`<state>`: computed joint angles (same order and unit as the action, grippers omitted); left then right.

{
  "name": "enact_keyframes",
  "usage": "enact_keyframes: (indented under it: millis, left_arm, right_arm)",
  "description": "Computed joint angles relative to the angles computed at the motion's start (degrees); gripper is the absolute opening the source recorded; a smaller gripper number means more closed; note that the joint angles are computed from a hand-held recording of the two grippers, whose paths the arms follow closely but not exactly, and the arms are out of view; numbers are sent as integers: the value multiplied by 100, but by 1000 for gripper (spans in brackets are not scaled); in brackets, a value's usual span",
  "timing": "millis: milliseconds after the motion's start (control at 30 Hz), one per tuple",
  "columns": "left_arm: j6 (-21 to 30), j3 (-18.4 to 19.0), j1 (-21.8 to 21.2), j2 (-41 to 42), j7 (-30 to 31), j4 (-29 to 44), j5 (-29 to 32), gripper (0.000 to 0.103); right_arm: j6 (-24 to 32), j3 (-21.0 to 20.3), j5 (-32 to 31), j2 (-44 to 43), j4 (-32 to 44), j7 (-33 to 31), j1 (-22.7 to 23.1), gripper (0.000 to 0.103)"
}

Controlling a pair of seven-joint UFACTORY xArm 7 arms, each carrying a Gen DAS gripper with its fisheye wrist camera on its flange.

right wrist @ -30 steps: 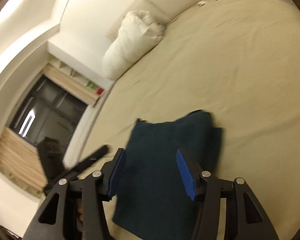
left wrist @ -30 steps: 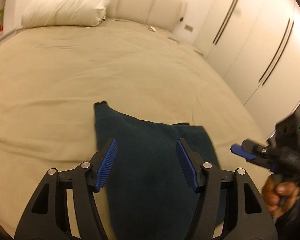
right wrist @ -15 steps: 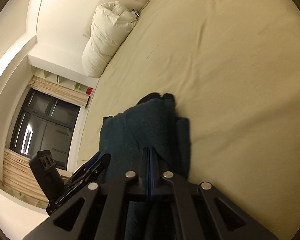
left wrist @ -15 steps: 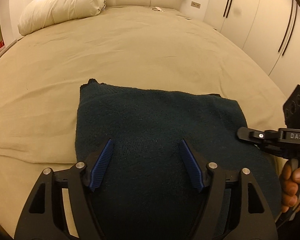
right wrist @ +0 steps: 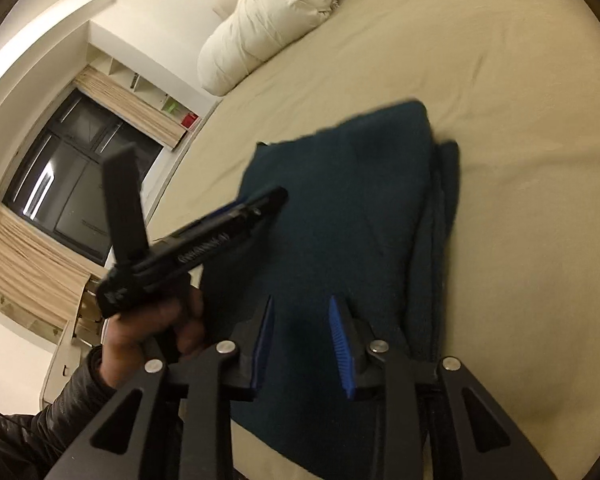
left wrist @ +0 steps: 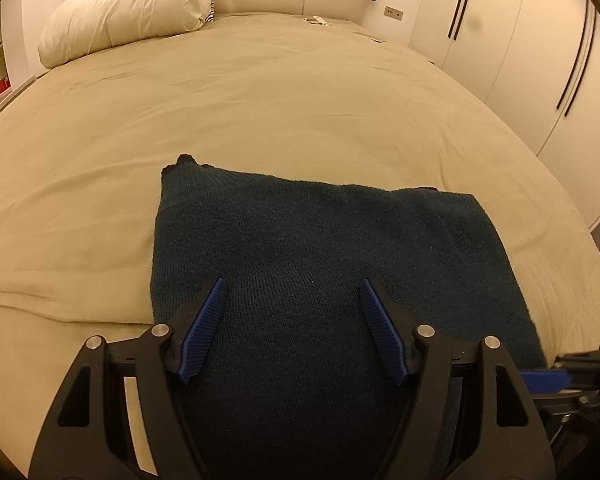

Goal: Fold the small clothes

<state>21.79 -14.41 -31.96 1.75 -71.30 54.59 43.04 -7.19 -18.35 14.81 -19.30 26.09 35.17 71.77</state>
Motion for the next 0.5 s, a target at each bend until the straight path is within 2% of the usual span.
enact_keyframes:
  millis: [33, 200, 300, 367, 500]
  left_arm:
    - [-10, 2, -4, 4, -49, -13, 54, 68]
    - [-46, -33, -1, -140, -216, -166, 116, 68]
    - [-41, -96, 33, -297, -207, -284, 42, 68]
    - [2, -178, 47, -457, -168, -403, -65, 68]
    - [-160, -356, 132, -890, -172, -815, -339, 68]
  right_arm:
    - [-190, -24, 98, -76, -170, -101, 50, 23]
    - [-413, 540, -267, -188, -592, 282, -646, 0]
    - [-646, 977, -306, -393, -972, 548, -1037, 0]
    - [-625, 1599, -238, -564, -1167, 718, -1547, 0]
    - [-479, 2276, -245, -915, -1419, 1099, -2138, 0]
